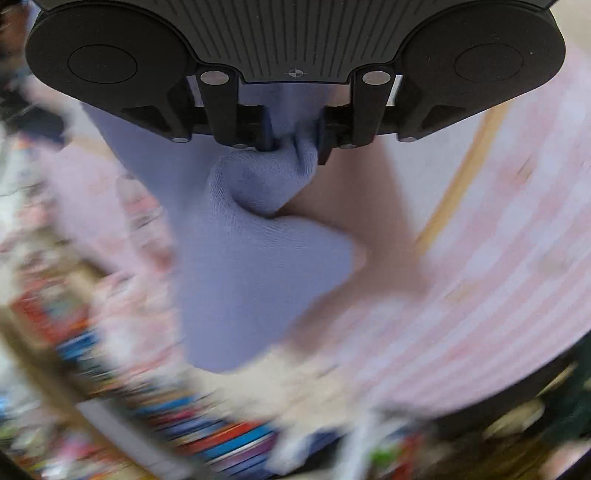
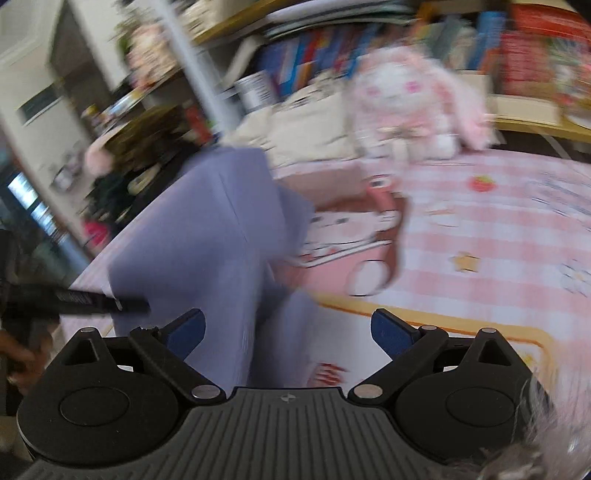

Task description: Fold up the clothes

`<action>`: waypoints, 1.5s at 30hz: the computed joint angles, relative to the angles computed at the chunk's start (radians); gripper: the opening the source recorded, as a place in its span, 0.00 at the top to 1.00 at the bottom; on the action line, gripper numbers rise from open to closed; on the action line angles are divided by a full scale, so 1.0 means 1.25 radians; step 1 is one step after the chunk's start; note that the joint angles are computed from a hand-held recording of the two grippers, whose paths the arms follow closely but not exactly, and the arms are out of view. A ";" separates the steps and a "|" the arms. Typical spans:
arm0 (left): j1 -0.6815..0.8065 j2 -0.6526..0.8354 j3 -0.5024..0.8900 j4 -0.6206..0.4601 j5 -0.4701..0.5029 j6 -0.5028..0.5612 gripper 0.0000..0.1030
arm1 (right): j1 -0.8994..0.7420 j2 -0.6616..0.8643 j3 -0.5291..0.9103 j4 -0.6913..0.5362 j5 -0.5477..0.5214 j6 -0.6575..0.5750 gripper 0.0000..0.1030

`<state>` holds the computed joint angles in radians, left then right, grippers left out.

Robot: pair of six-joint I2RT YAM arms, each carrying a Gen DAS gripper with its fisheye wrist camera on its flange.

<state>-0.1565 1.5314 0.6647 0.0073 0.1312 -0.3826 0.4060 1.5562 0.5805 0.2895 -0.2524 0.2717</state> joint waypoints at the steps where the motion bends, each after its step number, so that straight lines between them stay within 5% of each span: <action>1: 0.002 -0.014 -0.015 -0.025 -0.022 -0.016 0.60 | 0.007 0.019 0.019 -0.007 -0.020 -0.017 0.05; 5: -0.001 -0.104 -0.060 -0.071 -0.076 -0.048 0.35 | 0.032 0.107 0.102 -0.049 -0.088 -0.033 0.05; 8: -0.012 -0.157 -0.069 -0.090 -0.101 -0.035 0.28 | 0.040 0.162 0.140 -0.054 -0.136 0.017 0.06; 16: -0.017 -0.100 -0.014 -0.060 -0.025 -0.064 0.26 | 0.069 0.180 0.144 -0.013 -0.117 0.060 0.15; 20: -0.086 -0.051 0.098 -0.195 -0.180 -0.042 0.26 | 0.071 0.143 0.109 0.020 -0.088 0.038 0.16; 23: -0.127 -0.063 0.137 -0.264 -0.268 0.012 0.26 | 0.068 0.133 0.106 0.001 -0.123 0.014 0.32; 26: -0.161 -0.089 0.155 -0.278 -0.274 0.109 0.26 | 0.064 0.172 0.151 -0.080 -0.175 0.003 0.53; 28: -0.186 -0.072 0.192 -0.284 -0.276 0.168 0.23 | 0.064 0.205 0.180 -0.113 -0.196 0.004 0.91; 30: -0.209 -0.038 0.244 -0.312 -0.271 0.183 0.23 | 0.068 0.207 0.183 -0.101 -0.217 0.002 0.93; 35: -0.219 0.001 0.342 -0.389 -0.161 0.181 0.23 | 0.052 0.084 0.046 0.172 -0.394 -0.025 0.93; 40: -0.237 -0.039 0.332 -0.410 -0.170 0.165 0.21 | 0.038 0.137 0.080 0.150 -0.367 0.046 0.93; 45: -0.222 0.020 0.378 -0.461 -0.173 0.136 0.20 | 0.065 0.149 0.095 0.155 -0.425 0.000 0.93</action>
<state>-0.4342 1.5569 1.1377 -0.5696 -0.0846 -0.2132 0.4870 1.7425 0.6990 0.4835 -0.7841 0.2712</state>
